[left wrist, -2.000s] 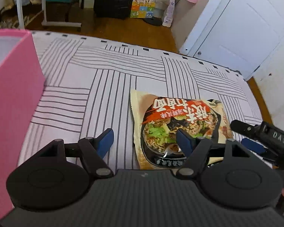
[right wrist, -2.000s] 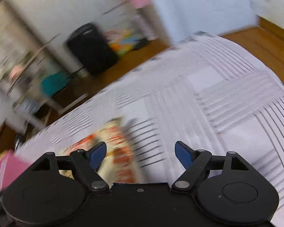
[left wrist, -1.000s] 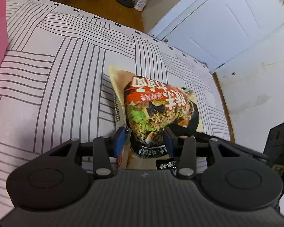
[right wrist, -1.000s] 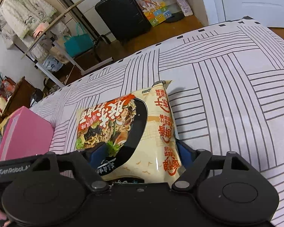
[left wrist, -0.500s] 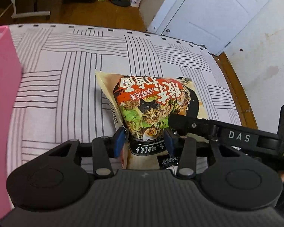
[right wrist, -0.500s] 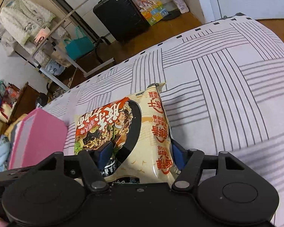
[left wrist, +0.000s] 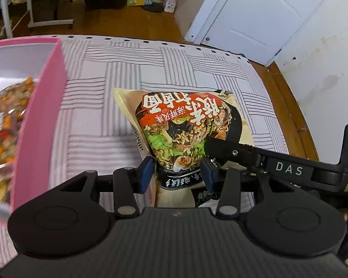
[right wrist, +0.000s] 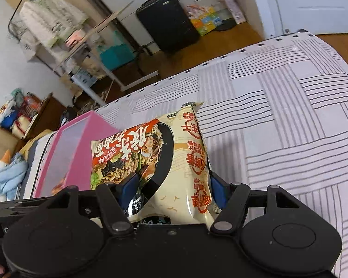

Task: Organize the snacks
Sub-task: 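Lift and carry the noodle bag with both tools over the pink box, then open both tools to drop the noodle bag into the box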

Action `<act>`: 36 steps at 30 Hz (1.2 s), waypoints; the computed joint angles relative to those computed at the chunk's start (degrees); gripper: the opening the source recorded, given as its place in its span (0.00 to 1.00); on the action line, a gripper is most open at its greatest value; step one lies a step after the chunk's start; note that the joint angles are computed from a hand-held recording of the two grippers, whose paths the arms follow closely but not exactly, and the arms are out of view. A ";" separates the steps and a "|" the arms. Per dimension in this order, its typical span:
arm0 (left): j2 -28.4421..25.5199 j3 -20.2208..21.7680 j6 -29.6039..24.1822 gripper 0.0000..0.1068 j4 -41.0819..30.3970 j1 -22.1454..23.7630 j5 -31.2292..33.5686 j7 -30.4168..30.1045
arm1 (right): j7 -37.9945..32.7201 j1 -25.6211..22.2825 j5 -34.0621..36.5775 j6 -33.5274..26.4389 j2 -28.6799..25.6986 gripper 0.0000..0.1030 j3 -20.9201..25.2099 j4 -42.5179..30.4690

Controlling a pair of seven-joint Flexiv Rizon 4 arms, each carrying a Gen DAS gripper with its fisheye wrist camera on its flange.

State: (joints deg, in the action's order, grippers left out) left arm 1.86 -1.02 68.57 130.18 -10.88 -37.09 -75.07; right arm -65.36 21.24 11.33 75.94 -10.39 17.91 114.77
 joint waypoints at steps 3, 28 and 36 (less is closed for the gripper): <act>4.69 1.17 -0.86 0.39 2.64 0.05 2.26 -1.46 | 1.33 1.08 -0.98 -1.08 2.10 0.68 0.31 0.52; 29.18 13.29 -19.78 0.41 6.97 12.31 16.83 3.24 | 2.63 12.00 -8.44 -4.61 1.82 0.56 2.27 -8.30; 20.99 14.15 -8.78 0.40 7.92 14.60 11.50 10.67 | -0.20 13.43 -9.80 -0.54 -9.22 0.57 2.91 -16.34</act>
State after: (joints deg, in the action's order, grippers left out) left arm 22.85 13.13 59.79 138.10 3.72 -25.59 -64.40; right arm -65.55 34.67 1.53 75.39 -19.62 20.82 98.43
